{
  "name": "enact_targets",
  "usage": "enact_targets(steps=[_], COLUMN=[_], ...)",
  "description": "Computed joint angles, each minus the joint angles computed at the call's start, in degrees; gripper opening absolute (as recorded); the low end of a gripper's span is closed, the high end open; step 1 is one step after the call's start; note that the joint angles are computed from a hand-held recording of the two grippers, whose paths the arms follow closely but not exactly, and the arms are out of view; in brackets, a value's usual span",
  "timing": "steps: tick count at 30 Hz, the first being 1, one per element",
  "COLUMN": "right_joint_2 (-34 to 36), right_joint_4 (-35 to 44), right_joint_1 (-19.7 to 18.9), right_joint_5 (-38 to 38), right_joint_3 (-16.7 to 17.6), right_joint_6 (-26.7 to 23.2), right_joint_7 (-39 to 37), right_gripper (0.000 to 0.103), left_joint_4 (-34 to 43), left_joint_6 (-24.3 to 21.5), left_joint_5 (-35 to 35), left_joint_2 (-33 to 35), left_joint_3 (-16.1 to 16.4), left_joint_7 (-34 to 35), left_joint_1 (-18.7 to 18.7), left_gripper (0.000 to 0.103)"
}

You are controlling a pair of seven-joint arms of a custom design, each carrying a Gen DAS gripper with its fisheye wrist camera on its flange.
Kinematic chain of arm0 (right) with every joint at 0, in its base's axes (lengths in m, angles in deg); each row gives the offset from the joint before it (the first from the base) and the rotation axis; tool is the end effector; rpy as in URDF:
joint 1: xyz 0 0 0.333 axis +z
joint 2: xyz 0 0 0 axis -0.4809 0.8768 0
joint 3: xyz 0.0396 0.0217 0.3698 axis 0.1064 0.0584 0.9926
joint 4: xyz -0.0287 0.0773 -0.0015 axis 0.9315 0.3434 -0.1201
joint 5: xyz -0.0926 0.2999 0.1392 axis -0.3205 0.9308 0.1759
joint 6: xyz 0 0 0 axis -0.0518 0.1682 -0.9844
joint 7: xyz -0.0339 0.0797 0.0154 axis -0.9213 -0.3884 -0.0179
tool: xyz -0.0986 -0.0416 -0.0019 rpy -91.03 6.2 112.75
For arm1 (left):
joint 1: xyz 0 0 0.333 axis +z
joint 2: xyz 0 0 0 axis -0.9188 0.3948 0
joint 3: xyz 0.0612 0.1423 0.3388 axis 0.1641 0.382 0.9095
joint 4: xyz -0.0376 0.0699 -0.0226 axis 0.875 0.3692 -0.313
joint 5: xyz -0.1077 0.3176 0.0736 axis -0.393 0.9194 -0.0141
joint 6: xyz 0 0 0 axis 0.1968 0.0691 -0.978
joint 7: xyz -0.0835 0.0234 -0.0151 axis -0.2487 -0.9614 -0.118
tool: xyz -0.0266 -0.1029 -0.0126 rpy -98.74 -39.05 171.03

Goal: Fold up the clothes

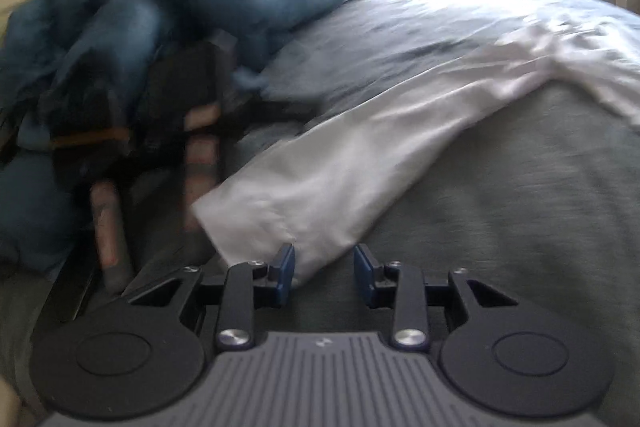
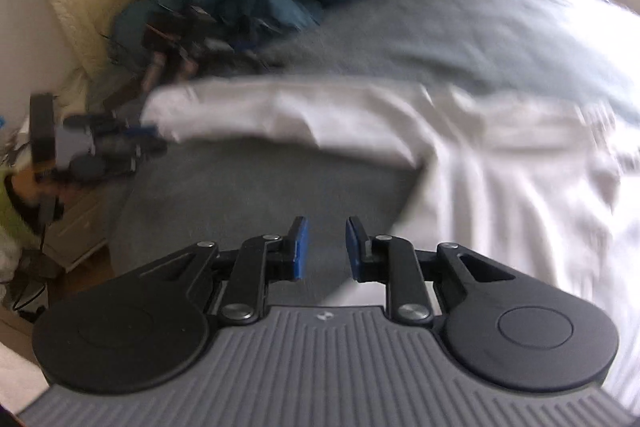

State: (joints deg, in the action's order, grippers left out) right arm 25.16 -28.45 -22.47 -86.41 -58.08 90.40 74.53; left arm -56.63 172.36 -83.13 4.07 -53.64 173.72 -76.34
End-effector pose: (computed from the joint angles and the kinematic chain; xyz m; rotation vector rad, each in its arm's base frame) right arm 0.6128 0.2953 0.3986 -2.0636 1.3164 -0.2629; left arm 0.5699 -0.0867 0.3343 -1.3278 1.9451 -0.6220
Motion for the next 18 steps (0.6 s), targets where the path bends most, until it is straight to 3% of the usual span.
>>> enact_targets(steps=[1,4,7,9,13,16,18], right_joint_2=[-1.55,-6.27,-10.1,-10.86,-7.17,-2.05,2.42], right_joint_4=[-2.9,-10.96,-16.92,-17.47,-12.7,-5.74,1.03], right_joint_1=[0.79,4.17,6.55,10.07,9.87,8.75,5.28], right_joint_5=[0.75,1.99,1.58,-0.57,-2.28,-4.64,-6.8], right_joint_3=[-1.72,-8.75,-15.13,-21.61,-25.29,-26.73,-23.88], right_joint_6=[0.3,1.95,6.2,7.7,10.26,10.81,9.79], right_joint_7=[2.02,9.79,16.48,21.04,22.74,23.74,22.84], right_gripper=[0.019,0.019,0.019,0.02,0.021,0.021,0.021], left_joint_4=[0.11,-2.13,-3.38,-1.96,7.25,19.03,28.49], left_joint_6=[-0.86,0.95,3.81,3.48,-1.68,-7.56,-12.27], left_joint_5=[-0.53,3.76,6.8,9.43,15.62,16.12,14.88], left_joint_2=[-0.08,-1.76,-2.87,-2.62,1.65,7.65,12.29], left_joint_3=[0.23,-3.91,-5.24,-6.82,-10.99,-11.55,-10.69], left_joint_7=[-1.04,-5.16,-7.07,-8.69,-13.03,-14.6,-15.12], left_joint_1=[0.09,4.63,4.49,4.3,4.42,1.47,-1.6], left_gripper=[0.035,0.035,0.036,0.039,0.039,0.039,0.039])
